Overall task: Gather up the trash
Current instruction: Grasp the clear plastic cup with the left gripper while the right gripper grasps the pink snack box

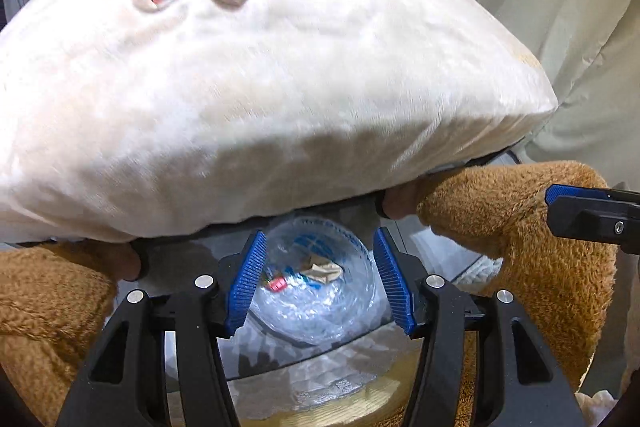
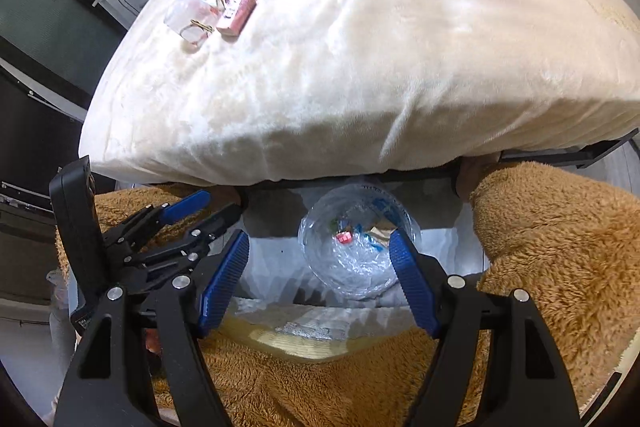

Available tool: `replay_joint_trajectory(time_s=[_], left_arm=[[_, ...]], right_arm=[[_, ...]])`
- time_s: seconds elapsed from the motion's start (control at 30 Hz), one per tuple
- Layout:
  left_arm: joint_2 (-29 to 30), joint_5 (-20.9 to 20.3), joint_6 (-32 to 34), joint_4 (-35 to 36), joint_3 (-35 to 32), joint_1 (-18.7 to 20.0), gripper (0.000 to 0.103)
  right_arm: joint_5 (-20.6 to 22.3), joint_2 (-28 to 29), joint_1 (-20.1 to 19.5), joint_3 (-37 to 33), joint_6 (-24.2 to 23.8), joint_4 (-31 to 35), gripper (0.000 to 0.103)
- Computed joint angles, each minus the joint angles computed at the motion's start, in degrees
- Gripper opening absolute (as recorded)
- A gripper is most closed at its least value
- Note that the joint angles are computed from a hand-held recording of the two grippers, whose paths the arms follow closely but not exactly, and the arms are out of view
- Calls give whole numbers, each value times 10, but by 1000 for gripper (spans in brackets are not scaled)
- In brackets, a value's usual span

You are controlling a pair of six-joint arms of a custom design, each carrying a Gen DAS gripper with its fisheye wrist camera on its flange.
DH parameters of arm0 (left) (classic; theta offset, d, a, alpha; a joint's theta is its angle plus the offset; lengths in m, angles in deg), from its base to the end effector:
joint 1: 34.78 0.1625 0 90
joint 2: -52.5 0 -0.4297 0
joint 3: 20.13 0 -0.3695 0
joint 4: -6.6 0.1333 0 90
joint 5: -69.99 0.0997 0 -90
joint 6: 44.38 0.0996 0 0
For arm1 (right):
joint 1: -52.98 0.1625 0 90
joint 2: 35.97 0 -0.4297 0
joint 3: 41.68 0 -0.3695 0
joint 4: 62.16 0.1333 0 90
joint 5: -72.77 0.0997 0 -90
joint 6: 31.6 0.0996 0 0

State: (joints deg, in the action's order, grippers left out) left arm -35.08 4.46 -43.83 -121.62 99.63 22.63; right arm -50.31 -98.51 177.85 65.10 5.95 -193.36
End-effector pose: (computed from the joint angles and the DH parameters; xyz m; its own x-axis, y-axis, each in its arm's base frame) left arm -0.0897 -0.4644 0.3154 -0.7852 0.4615 -0.4129 0.5432 0.8335 -0.1013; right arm 0.3838 -0.4127 0.1974 -0.8799 0.1007 0.4644 -0.0437 0.9560 -0.2901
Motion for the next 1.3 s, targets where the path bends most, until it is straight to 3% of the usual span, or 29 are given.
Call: replay_joint_trajectory(time_s=[0.53,0.97,1.03,1.3], left_arm=[[40,44,63,-31,-113,22,55],[169,56,121,-24,-298,54,55],[187,53,131,-22,-322,59,62],[254,43,149,8,-407,84,63]], right_arm=[[-24,59,-8,-112,-66,6,72],[-2,133,-44,-223,-113,-5,72],[5,144,-50,-239,-120,-4,72],[16,192,-68,-305,-141,18,72]])
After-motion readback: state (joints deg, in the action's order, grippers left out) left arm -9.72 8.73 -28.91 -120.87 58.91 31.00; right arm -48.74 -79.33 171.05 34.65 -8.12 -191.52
